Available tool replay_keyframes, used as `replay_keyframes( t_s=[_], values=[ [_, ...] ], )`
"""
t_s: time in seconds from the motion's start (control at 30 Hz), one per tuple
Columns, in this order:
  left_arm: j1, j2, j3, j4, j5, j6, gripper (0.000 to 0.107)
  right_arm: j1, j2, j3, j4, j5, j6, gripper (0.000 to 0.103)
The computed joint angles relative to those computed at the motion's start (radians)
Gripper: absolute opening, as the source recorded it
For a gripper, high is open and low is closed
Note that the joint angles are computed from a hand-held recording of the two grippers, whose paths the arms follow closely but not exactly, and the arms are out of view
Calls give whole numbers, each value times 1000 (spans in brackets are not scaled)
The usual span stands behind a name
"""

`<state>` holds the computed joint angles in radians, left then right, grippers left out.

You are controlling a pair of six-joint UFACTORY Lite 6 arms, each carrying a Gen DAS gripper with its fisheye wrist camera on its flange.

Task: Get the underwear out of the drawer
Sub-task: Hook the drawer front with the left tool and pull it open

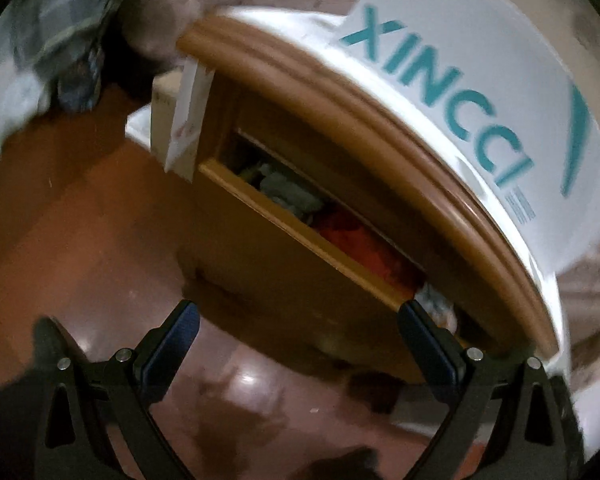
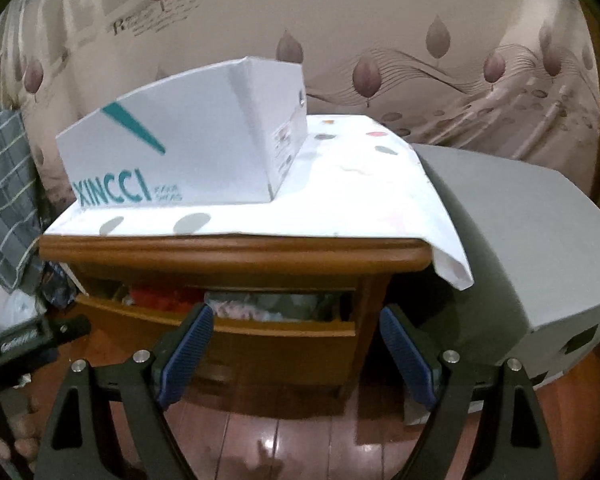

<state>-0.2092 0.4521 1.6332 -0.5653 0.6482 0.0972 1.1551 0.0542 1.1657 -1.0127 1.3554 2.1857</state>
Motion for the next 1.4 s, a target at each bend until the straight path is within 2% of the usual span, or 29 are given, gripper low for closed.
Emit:
replay_keyframes(
  t_s=[0.07, 0.23, 0.5, 0.6, 0.77, 1.0, 1.17, 1.4],
  values=[
    [13, 83, 71, -43, 28, -46, 99, 3, -28, -23, -4, 7, 22, 88],
    [47, 189, 137, -127, 0, -127, 98, -6, -71, -56, 1, -1, 39, 88],
    [45, 316, 253, -153, 14, -186, 98, -5, -62, -37, -7, 0, 20, 88],
    [50, 344, 247, -211, -21, -154, 99, -12, -57, -34, -2, -12, 15, 88],
    [45, 399, 299, -186, -37, -205, 103, -21, -33, -18, 29, -7, -10, 88],
    [35, 375, 215, -294, -75, -141, 103, -37, -37, -27, 46, -22, -10, 88],
    [15, 335, 196, -150, -77, -319, 103, -46, -30, -23, 55, -34, -18, 88],
    [-8, 520, 496, 84, 37, -558, 103, -49, -21, -13, 61, -30, -27, 88]
  ],
)
